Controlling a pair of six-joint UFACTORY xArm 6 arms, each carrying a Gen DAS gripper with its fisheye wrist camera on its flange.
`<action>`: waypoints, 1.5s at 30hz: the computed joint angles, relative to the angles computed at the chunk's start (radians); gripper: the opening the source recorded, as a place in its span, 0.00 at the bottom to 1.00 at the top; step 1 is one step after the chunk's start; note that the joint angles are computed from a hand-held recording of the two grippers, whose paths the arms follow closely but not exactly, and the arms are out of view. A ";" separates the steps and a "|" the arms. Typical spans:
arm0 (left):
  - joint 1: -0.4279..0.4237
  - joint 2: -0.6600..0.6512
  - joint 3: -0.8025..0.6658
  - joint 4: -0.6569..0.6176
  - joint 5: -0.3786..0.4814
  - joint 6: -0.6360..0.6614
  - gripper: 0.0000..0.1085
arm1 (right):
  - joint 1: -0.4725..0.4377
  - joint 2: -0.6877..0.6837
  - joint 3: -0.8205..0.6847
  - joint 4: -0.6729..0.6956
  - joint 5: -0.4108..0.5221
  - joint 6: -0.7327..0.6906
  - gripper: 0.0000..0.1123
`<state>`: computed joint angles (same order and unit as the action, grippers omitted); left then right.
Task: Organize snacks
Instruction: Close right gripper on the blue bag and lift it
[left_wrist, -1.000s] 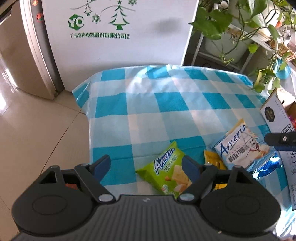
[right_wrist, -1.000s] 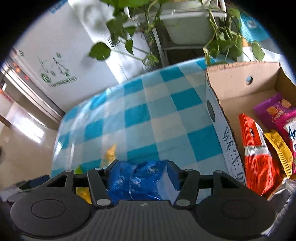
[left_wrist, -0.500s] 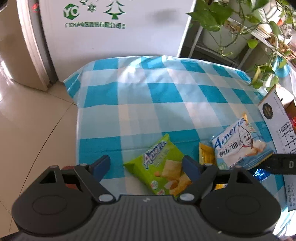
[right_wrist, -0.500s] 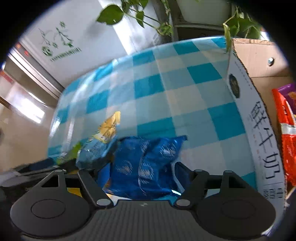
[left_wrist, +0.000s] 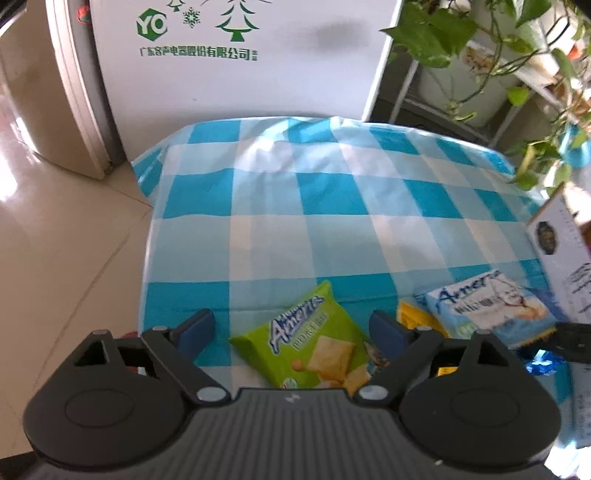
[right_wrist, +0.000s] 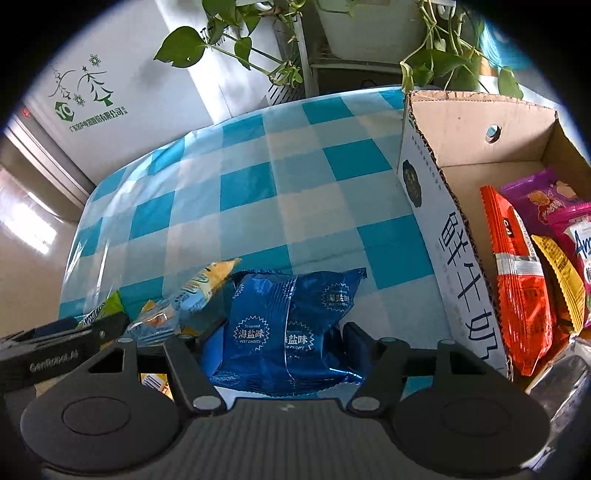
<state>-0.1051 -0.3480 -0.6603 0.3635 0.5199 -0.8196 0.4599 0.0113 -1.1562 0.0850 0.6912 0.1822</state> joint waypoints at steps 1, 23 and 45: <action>-0.003 0.008 -0.009 0.030 0.016 -0.026 0.86 | -0.001 0.001 -0.001 0.006 0.001 0.000 0.65; -0.002 -0.059 0.042 0.007 0.061 0.096 0.90 | -0.006 0.004 -0.012 0.079 0.027 -0.032 0.70; -0.010 -0.081 0.069 0.047 0.076 -0.020 0.95 | 0.016 0.020 -0.007 -0.014 0.031 -0.027 0.77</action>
<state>-0.1153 -0.4289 -0.5915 0.4102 0.5957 -0.8400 0.4763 0.0315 -1.1631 0.0713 0.7219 0.1553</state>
